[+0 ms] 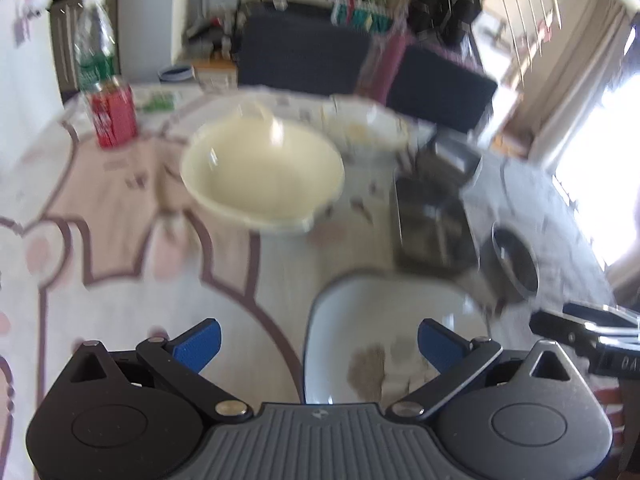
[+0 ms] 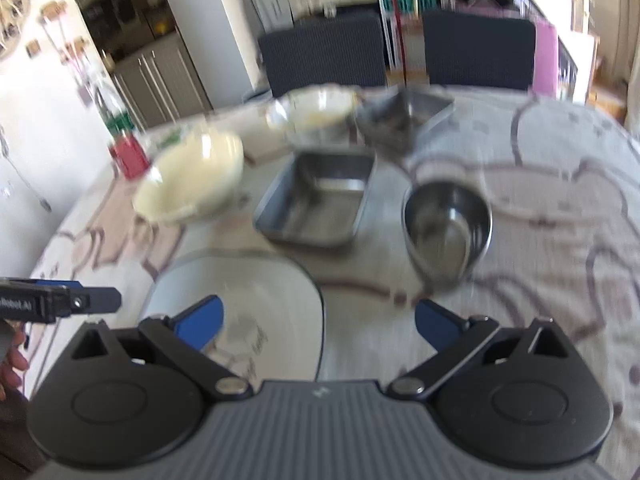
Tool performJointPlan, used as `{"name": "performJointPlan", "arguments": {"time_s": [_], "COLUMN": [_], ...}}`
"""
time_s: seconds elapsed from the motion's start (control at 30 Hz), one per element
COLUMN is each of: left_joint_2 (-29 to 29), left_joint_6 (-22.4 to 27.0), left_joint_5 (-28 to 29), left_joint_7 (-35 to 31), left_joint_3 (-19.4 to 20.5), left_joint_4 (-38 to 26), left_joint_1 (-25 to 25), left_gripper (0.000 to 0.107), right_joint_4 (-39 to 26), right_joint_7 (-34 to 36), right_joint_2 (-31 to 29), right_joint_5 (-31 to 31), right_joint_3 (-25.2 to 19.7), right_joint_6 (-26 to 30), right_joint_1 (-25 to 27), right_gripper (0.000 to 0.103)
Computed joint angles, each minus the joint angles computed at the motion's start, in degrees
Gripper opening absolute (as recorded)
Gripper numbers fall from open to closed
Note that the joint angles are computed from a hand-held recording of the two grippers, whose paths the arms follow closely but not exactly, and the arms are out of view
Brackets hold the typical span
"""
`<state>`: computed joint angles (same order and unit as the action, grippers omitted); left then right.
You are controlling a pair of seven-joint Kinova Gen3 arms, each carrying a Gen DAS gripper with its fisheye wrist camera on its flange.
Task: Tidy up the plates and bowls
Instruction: 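Move both grippers toward the cream two-handled bowl, then close the right gripper on the bowl rim while the left gripper grips the opposite rim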
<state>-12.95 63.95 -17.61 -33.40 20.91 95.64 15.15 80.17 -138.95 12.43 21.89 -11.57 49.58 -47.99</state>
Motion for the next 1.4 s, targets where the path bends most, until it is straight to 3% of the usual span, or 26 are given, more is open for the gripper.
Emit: {"name": "performJointPlan", "arguments": {"time_s": [0.23, 0.4, 0.57, 0.83, 1.0, 1.17, 1.23, 1.33, 1.4], "left_joint_2": [0.87, 4.51, 6.76, 10.66, 12.64, 14.67, 15.27, 15.81, 15.89], "left_joint_6": [0.53, 2.55, -0.12, -5.39, -8.44, -11.06, -12.41, -14.70, -16.66], "left_joint_5": [-9.65, -18.98, -22.37, -23.90, -22.65, -21.42, -20.94, -19.27, -17.19], "left_joint_7": [5.06, 8.75, 9.21, 10.03, 9.90, 9.17, 8.31, 6.60, 5.42], "left_joint_3": [2.28, 2.30, -2.05, -8.71, -11.71, -13.94, -14.62, -15.64, -16.31], "left_joint_4": [-1.29, -1.93, -0.87, 0.27, 0.52, 0.73, 0.94, 1.20, 1.46], "left_joint_1": [-3.82, -3.13, -1.43, -1.44, -2.45, -3.12, -3.35, -3.91, -4.60], "left_gripper": [0.103, 0.103, 0.103, 0.103, 0.102, 0.102, 0.099, 0.090, 0.077], "right_joint_4": [0.28, -3.97, -9.05, -19.96, -24.20, -31.52, -34.32, -33.91, -32.17], "right_joint_7": [-1.84, 0.38, 1.82, 3.72, 5.16, 7.08, 6.03, 3.48, 2.29], "right_joint_2": [-0.22, 3.15, 7.46, 16.94, 21.58, 26.83, 28.51, 29.17, 28.88], "right_joint_5": [4.07, 3.85, -3.02, -16.53, -24.50, -29.40, -30.44, -31.69, -32.59], "right_joint_3": [0.73, 1.69, 2.33, 1.62, 0.13, -0.54, 0.24, 1.12, 1.05], "right_joint_6": [-7.87, -10.13, -11.99, -9.68, -9.03, -3.62, -1.45, -2.99, -5.16], "right_joint_1": [-0.23, -0.50, 0.61, 1.79, 2.97, 2.50, 1.64, 1.03, 1.42], "right_gripper": [0.103, 0.103, 0.103, 0.103, 0.082, 0.064, 0.061, 0.053, 0.042]}}
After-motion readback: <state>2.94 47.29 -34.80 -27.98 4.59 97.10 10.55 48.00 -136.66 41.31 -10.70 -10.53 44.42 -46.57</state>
